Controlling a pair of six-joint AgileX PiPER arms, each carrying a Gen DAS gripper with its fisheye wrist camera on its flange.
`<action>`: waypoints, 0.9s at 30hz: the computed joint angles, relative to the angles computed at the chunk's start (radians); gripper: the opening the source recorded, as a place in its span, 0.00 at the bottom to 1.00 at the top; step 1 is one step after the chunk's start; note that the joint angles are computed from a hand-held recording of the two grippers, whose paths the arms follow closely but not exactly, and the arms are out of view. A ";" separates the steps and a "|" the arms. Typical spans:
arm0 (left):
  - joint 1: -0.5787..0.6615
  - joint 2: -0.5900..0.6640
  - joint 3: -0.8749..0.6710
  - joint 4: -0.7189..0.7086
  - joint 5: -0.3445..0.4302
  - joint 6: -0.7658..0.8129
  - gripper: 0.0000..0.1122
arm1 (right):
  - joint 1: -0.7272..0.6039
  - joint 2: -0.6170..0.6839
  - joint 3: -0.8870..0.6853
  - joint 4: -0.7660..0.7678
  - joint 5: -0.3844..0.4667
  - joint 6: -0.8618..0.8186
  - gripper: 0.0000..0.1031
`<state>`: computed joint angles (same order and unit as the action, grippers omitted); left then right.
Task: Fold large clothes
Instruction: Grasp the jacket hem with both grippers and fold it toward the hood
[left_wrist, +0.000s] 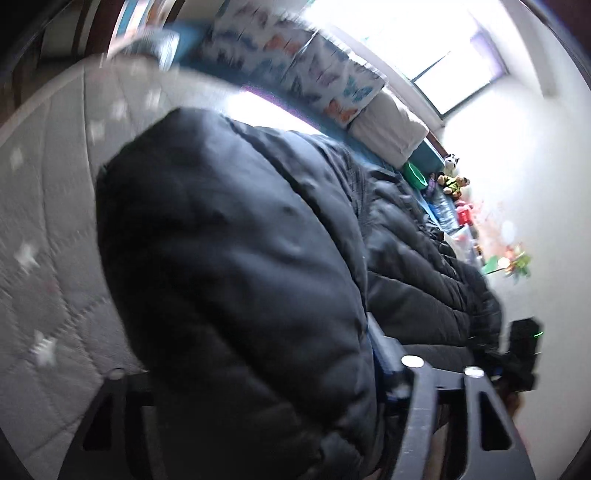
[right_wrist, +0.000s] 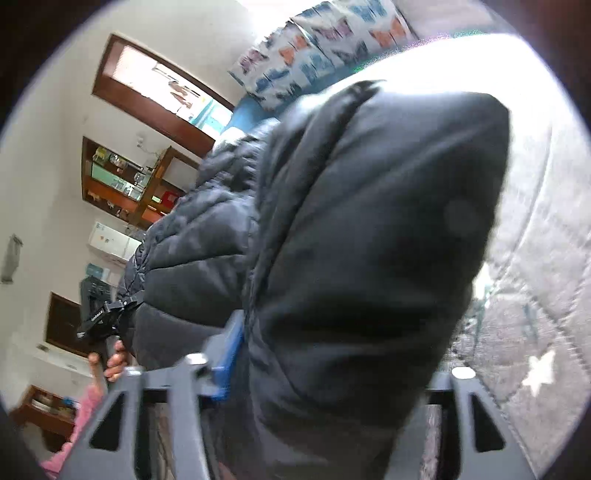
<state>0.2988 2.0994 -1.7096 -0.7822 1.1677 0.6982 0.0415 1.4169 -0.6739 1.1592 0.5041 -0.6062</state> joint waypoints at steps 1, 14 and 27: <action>-0.010 -0.029 0.023 0.006 -0.018 0.003 0.52 | 0.036 -0.031 -0.011 -0.096 -0.029 0.100 0.42; -0.275 -0.253 0.147 -0.006 -0.050 -0.155 0.48 | -0.040 -0.396 -0.003 -0.637 0.145 0.558 0.38; -0.864 0.102 -0.522 0.155 -0.086 -0.686 0.49 | -0.867 -0.558 -0.077 -0.475 0.644 0.018 0.38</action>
